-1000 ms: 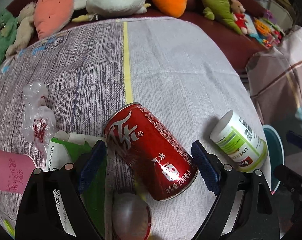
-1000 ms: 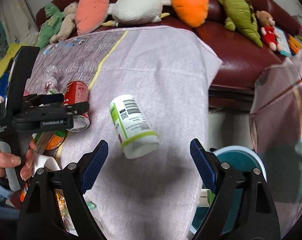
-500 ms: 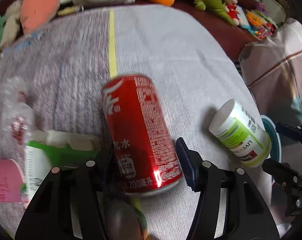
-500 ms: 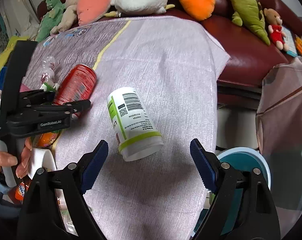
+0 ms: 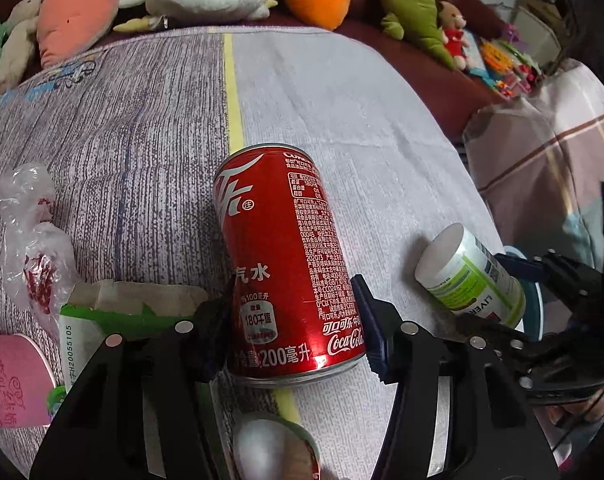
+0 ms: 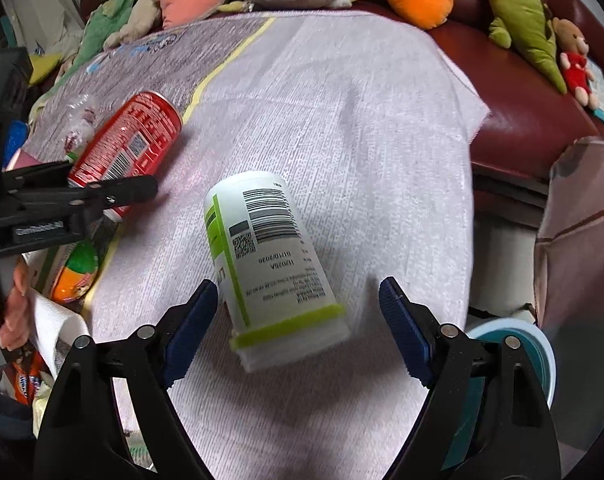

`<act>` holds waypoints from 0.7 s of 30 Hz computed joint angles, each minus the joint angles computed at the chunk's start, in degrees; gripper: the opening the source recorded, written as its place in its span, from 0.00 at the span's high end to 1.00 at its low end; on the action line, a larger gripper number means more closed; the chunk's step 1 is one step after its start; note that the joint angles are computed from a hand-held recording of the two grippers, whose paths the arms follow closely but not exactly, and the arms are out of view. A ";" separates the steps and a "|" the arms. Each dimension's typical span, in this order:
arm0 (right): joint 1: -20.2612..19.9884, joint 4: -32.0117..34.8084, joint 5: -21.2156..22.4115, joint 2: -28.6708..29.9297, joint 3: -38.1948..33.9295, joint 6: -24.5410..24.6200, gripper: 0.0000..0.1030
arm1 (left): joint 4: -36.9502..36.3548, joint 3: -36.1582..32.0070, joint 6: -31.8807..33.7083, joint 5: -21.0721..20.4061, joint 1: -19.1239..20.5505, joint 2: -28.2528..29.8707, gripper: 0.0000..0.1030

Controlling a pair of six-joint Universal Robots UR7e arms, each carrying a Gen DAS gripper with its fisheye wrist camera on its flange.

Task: Collect trash
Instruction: 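Grasp the red Coca-Cola can with the left gripper while the right gripper grasps the pill bottle, then carry the red can over the teal bin and release it with the left gripper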

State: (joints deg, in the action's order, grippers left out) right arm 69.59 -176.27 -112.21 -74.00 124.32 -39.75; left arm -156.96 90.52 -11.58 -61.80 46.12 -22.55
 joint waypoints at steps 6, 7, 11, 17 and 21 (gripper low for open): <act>0.12 -0.78 0.09 1.18 -0.32 -0.75 0.45 | -0.95 0.83 0.03 -0.34 0.04 -0.45 0.46; 0.09 -2.22 0.19 0.89 0.45 -0.97 0.45 | -1.14 0.98 0.10 -0.33 -0.09 -0.53 0.46; -0.38 -3.80 1.07 -1.11 2.33 -0.38 0.45 | -1.97 1.56 0.50 -0.54 -1.08 -0.98 0.46; -2.14 -5.89 3.78 -6.79 6.52 0.47 0.45 | -2.93 3.32 1.08 -1.79 -3.48 -2.04 0.46; -3.97 -6.85 5.45 -11.45 9.80 0.87 0.45 | -2.96 3.89 1.73 -2.74 -5.53 -1.96 0.46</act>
State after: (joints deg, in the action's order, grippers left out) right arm 65.62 -183.13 -106.77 -85.45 134.12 -38.88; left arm -159.92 94.41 -9.85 -64.54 40.59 -24.50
